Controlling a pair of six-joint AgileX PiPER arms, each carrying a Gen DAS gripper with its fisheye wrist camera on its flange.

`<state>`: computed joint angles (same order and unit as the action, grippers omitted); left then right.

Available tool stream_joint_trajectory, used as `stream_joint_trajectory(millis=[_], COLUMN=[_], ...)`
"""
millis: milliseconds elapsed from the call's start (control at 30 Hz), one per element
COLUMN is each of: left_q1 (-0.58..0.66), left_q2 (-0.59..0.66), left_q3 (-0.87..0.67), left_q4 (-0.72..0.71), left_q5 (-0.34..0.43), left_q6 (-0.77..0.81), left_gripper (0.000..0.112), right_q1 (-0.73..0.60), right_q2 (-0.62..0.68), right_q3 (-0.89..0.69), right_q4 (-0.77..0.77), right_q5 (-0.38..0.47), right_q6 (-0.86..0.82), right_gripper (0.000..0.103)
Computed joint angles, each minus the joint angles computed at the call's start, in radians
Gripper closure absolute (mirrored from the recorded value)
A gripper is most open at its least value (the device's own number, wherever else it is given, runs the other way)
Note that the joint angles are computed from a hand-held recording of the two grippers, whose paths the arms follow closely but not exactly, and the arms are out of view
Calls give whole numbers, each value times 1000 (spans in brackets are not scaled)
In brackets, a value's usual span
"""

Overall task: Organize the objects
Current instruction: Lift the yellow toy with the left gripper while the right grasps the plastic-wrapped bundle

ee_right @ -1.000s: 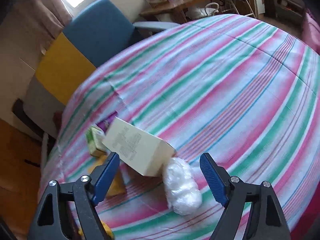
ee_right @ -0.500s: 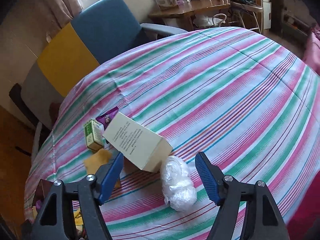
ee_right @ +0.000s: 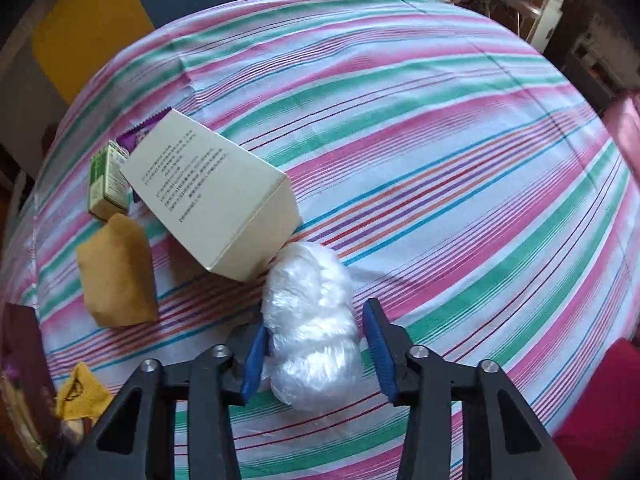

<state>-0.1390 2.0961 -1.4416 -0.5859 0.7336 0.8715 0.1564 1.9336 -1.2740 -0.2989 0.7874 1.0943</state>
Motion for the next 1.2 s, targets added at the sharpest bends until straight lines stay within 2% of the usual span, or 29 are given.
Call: stream_joint_trajectory(millis=[133,367,600,767,900,967,1067,1200], left_q1=[6,32,112,187,252,279,320,376], left_q2=[-1,-70,-247,-325,-349,-358,-355,-337], left_q3=[0,58,189,215,218,219,213,192], left_q4=[-7,-33,-195,-246,-266,-274,-280,-287], left_q5=[7,-7,-29,6,22,32,46,75], left_q6=[17,56,256,321,354,366,376,382], left_gripper=[72,75,75,75,75,75,75,75], right_q1=[22,19,73,96,106,102,79,85], right_q2=[35,14,48,58,53,85,97,94], right_q3=[-34,18,-21,-36,-21,-65,-54,-54], right_q4=[-37,-47,-136,-175,-190,-184,-195,-204], right_q5=[40,-19,45,73,68,74,44,48], right_q6=[-11,21,52,60,78,72,67,79], right_gripper=[64,61,64,66,66,66,66,65])
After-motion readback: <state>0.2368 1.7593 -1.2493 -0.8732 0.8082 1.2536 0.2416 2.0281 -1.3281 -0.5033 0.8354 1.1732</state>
